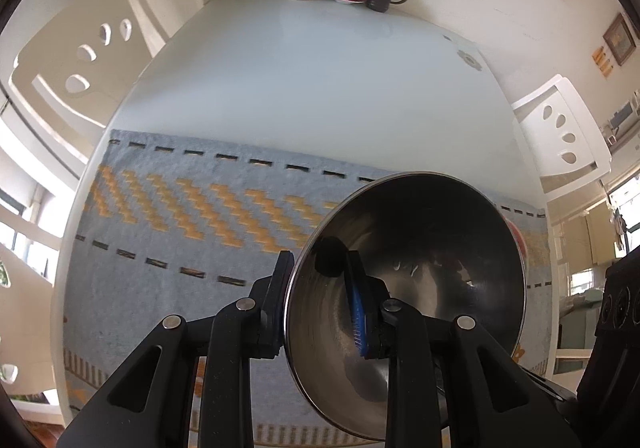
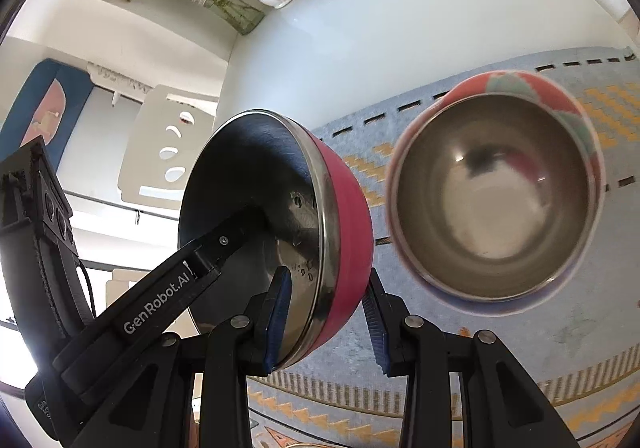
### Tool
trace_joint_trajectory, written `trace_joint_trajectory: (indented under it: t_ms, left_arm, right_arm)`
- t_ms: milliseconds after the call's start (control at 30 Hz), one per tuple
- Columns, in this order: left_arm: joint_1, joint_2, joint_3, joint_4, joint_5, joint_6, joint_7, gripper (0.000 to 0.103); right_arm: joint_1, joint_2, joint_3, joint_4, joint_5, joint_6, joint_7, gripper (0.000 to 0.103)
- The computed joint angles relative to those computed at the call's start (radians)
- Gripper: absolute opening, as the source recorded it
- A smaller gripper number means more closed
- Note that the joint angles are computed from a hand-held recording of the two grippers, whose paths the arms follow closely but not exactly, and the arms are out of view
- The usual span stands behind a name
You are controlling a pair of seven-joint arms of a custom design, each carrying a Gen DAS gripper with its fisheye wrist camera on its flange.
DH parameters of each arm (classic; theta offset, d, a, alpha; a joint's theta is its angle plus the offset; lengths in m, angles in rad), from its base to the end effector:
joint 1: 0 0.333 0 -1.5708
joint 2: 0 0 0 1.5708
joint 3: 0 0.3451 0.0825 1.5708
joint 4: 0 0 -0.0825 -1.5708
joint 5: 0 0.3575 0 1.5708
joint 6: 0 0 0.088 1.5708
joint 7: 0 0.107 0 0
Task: Organize plates and bowls
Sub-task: 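Carry the magenta steel bowl with the left tool and lower it into the pink bowl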
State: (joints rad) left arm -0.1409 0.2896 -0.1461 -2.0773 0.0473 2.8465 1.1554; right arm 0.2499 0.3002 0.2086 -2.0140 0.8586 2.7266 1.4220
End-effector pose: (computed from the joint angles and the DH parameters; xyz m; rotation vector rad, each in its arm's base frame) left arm 0.5898 -0.1704 0.3899 -2.1386 1.9294 -0.6531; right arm 0.5670 0.2384 0.3867 -1.6395 1.8955 0.2962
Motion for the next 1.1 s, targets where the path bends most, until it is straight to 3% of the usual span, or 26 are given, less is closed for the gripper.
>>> trace_joint_trajectory:
  t_ms: [567,900,1000,1100]
  left_arm:
    - [-0.053,0.103,-0.050,0.120,-0.053,-0.014,0.015,0.022]
    - [-0.078,0.142,-0.054,0.172,-0.049,-0.038,0.029,0.022]
    - [-0.112,0.144,-0.021,0.176,-0.004,-0.041,0.008,0.022]
    - [-0.104,0.146,-0.027,0.178,-0.004,-0.045,0.005,0.022]
  right_arm:
    - [-0.050,-0.045,-0.081,-0.034,-0.127,-0.054,0.056,0.035]
    - [-0.086,-0.037,-0.087,-0.034,-0.138,-0.084,0.057,0.035]
    - [-0.096,-0.036,-0.089,-0.031,-0.142,-0.091,0.049,0.035]
    - [-0.095,-0.031,-0.093,-0.021,-0.163,-0.100,0.059,0.035]
